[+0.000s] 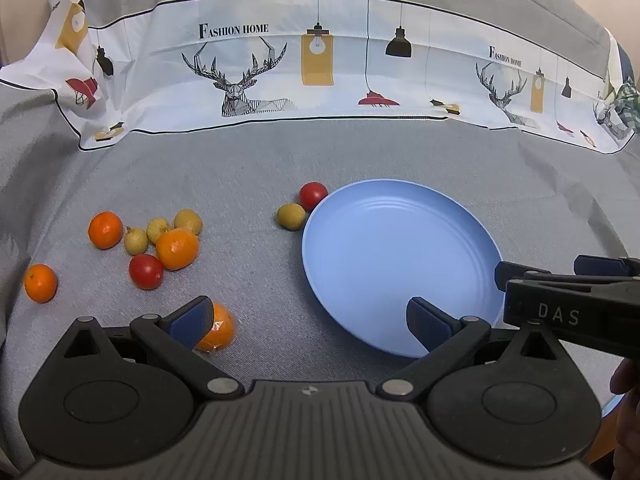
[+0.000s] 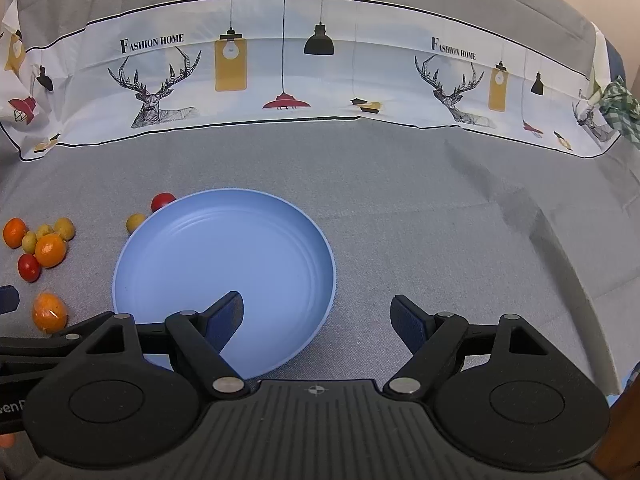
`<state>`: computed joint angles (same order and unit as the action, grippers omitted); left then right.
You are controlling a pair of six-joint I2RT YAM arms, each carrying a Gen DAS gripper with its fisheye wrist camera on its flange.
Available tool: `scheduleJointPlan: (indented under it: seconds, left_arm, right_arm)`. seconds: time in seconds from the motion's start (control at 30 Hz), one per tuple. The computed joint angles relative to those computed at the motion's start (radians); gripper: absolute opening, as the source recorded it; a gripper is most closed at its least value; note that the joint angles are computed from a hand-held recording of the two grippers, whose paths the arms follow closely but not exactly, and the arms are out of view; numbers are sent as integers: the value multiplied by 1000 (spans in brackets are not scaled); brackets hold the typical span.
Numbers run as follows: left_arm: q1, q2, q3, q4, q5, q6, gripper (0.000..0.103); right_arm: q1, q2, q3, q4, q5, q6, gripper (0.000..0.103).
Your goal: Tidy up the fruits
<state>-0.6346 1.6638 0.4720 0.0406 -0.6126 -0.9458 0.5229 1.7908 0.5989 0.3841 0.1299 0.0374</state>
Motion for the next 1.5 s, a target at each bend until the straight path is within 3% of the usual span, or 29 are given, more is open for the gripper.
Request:
scheduleJointPlan:
  seconds: [0.63, 1.5]
  left_arm:
    - [-6, 4, 14, -30, -16, 9, 102]
    - [-4, -3, 19, -35, -6, 8, 102]
  right_arm:
    - [9, 7, 28, -56, 16, 22, 82]
    - [5, 23, 1, 37, 24, 12, 81]
